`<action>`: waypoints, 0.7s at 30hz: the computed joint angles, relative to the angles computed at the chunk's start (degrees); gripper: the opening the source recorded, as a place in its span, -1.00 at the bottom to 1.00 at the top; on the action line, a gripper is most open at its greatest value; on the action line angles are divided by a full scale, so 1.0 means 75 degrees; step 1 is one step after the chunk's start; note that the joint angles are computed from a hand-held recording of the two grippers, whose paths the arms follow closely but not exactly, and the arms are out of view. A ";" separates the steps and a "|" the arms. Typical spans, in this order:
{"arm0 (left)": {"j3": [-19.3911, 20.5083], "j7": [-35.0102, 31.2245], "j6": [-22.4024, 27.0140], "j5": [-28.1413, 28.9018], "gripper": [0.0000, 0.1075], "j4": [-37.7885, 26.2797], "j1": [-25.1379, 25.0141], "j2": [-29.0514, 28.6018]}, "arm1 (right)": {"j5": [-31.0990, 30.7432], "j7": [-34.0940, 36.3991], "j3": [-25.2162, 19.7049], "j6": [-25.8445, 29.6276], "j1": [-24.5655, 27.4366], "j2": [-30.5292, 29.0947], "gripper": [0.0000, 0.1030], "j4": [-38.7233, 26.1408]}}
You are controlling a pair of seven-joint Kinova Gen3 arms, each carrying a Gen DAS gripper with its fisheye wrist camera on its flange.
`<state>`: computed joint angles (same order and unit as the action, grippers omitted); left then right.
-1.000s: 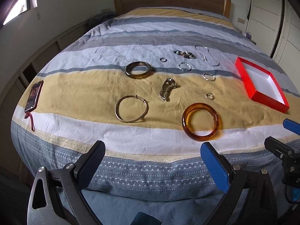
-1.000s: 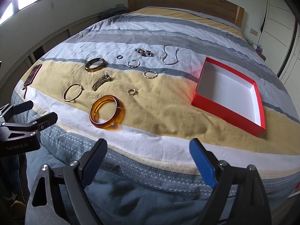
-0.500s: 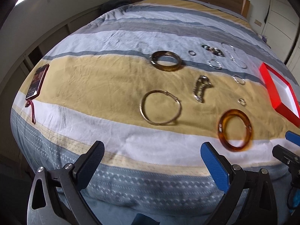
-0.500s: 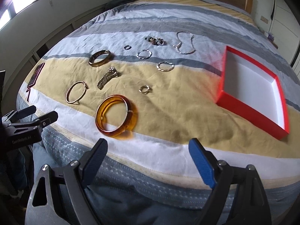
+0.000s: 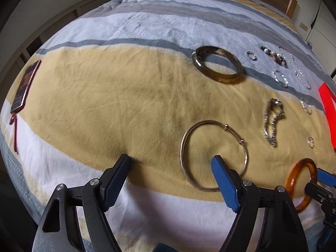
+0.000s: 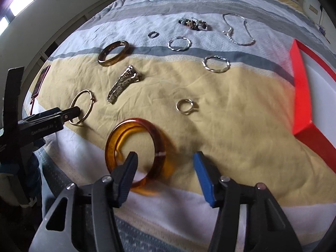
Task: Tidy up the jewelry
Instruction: 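Grasp the thin silver bangle with the left tool while the right tool grasps the amber bangle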
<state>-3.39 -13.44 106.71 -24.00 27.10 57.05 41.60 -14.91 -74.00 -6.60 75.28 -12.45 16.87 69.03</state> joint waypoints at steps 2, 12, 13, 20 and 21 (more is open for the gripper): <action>0.0035 0.0105 -0.0268 0.0078 0.48 0.0397 -0.0064 -0.0114 | 0.0037 0.0028 -0.0007 -0.0007 -0.0028 0.0081 -0.07 -0.0042; 0.0296 0.0197 -0.0547 0.0225 0.56 0.0826 -0.0330 -0.0282 | 0.0227 0.0223 -0.0007 -0.0212 -0.0079 0.0107 -0.73 0.0056; 0.0256 0.0088 -0.0399 0.0141 0.54 0.0636 -0.0266 -0.0180 | 0.0286 0.0243 -0.0002 -0.0242 -0.0103 0.0088 -0.81 0.0061; 0.0043 -0.0236 0.0105 -0.0030 -0.26 -0.0287 -0.0096 0.0210 | 0.0259 0.0536 -0.0027 -0.0333 -0.0064 -0.0058 -0.82 0.0100; 0.0005 -0.0223 0.0109 -0.0020 -0.40 -0.0307 -0.0073 0.0220 | 0.0259 0.0582 -0.0025 -0.0358 -0.0056 -0.0110 -0.82 0.0119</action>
